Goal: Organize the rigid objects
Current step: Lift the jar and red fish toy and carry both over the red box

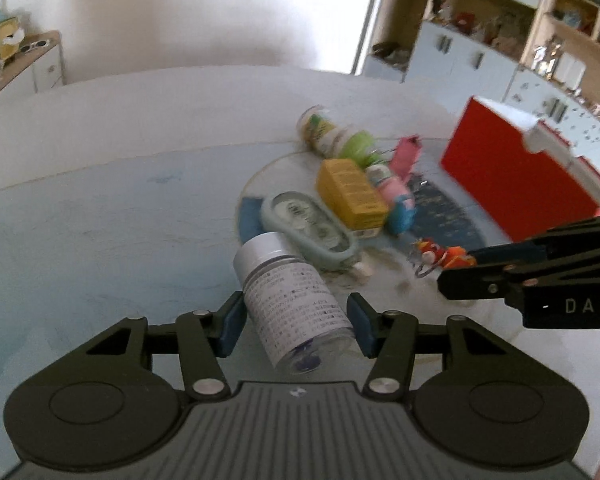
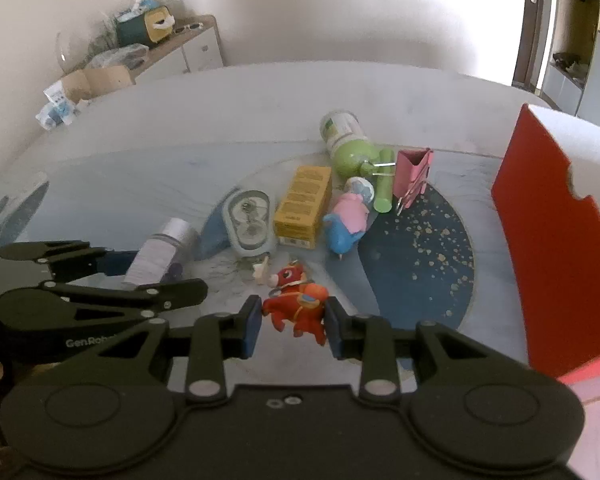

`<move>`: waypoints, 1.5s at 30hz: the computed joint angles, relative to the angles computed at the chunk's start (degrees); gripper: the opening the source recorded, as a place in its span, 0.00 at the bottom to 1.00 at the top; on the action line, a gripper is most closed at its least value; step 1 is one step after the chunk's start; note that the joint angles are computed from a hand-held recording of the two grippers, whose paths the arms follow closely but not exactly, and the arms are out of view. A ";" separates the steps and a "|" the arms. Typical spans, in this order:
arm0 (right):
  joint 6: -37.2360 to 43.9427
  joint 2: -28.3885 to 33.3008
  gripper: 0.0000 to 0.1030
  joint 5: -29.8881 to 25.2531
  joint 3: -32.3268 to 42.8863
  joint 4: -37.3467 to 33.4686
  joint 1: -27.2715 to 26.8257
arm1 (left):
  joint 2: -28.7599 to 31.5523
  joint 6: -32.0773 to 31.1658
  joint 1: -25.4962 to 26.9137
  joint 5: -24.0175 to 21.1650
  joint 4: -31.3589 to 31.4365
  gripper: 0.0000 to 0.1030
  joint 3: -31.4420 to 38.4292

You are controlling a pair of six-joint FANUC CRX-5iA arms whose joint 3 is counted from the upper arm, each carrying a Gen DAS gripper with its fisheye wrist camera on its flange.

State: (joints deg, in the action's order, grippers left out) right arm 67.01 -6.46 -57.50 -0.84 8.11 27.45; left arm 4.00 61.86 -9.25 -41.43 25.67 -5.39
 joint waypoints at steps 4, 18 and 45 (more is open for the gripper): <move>-1.75 -2.16 0.32 0.12 -0.48 0.78 0.62 | -1.24 -2.54 0.31 -0.93 3.80 0.53 -0.92; -7.03 -7.41 0.32 -0.30 -0.70 5.22 -0.91 | -1.63 -2.09 -1.23 -6.61 3.13 0.53 6.92; 22.10 -4.09 0.32 -5.26 11.13 -17.95 -28.93 | 13.91 17.22 -17.98 -13.11 -10.20 0.53 34.71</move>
State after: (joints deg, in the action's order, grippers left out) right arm 89.11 -10.56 -62.76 10.30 -9.84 -1.48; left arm 17.91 79.09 -27.23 -54.54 15.47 29.32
